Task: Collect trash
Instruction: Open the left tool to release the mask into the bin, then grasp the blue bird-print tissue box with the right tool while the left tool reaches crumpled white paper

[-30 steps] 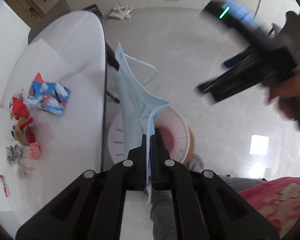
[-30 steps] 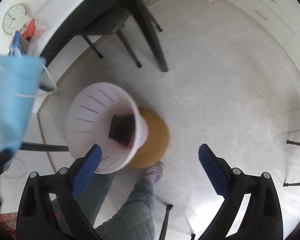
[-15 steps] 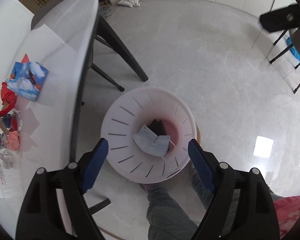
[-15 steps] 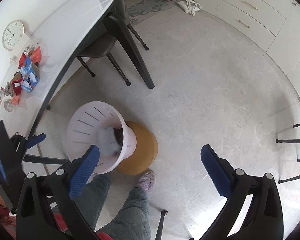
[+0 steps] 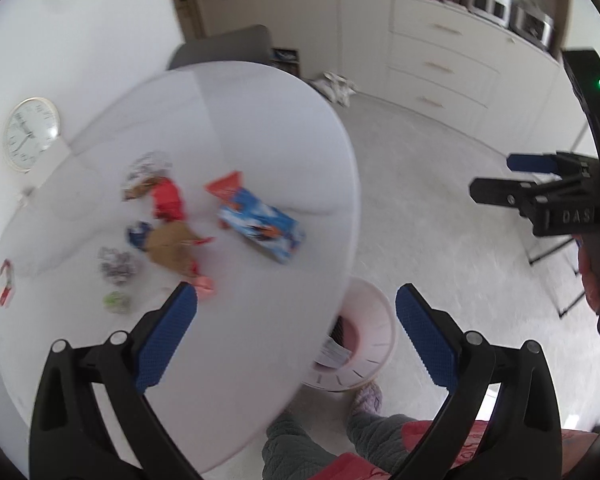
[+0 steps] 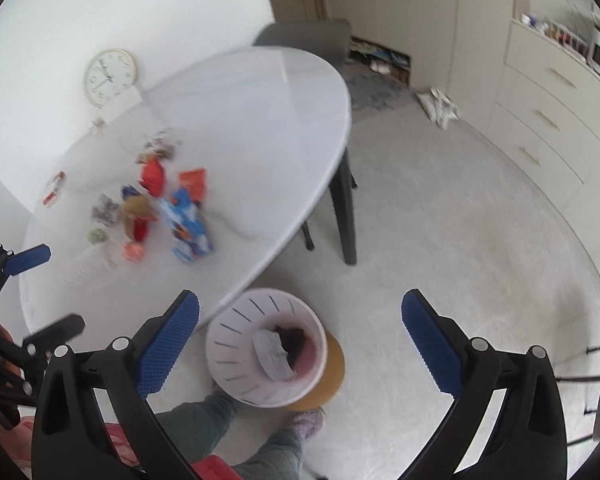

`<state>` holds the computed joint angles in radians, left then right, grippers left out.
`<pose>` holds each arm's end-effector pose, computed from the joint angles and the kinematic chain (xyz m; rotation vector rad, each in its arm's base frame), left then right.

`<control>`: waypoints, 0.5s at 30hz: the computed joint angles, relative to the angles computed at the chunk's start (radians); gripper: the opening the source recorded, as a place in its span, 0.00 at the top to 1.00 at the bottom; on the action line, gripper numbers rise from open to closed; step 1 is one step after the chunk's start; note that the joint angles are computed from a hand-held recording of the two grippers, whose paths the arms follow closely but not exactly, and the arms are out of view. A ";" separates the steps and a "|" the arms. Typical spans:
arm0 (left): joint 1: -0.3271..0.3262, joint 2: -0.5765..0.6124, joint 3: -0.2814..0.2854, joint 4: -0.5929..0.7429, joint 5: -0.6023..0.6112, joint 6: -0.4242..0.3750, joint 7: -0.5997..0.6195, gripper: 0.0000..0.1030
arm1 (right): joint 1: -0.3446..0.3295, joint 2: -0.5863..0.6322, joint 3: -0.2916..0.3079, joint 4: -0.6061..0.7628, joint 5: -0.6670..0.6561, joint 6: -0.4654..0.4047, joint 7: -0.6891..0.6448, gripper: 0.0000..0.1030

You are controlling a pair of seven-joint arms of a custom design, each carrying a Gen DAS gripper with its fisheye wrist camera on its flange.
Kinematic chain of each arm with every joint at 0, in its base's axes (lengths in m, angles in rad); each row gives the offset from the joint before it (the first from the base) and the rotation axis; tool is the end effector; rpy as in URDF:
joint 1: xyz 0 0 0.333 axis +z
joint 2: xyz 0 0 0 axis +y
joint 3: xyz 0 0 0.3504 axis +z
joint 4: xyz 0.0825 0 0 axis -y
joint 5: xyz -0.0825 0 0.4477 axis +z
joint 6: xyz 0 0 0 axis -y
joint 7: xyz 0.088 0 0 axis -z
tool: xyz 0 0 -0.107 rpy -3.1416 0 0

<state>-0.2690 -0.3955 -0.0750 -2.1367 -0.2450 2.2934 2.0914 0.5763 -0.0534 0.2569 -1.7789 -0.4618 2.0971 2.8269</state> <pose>0.4931 -0.1888 0.6484 -1.0916 2.5318 -0.7120 0.4441 0.4625 0.6362 -1.6070 2.0919 -0.4651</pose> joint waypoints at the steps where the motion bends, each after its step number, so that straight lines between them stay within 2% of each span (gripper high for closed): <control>1: 0.012 0.006 0.008 0.013 0.002 0.009 -0.009 0.07 | 0.001 0.024 0.001 0.032 -0.010 0.003 -0.013 0.02; 9: 0.105 0.091 0.042 0.104 0.032 0.033 -0.055 0.07 | 0.063 0.219 -0.051 0.264 -0.007 0.012 -0.115 0.02; 15: 0.164 0.178 0.049 0.171 0.030 0.022 -0.036 0.07 | 0.104 0.365 -0.107 0.409 0.072 0.023 -0.210 0.02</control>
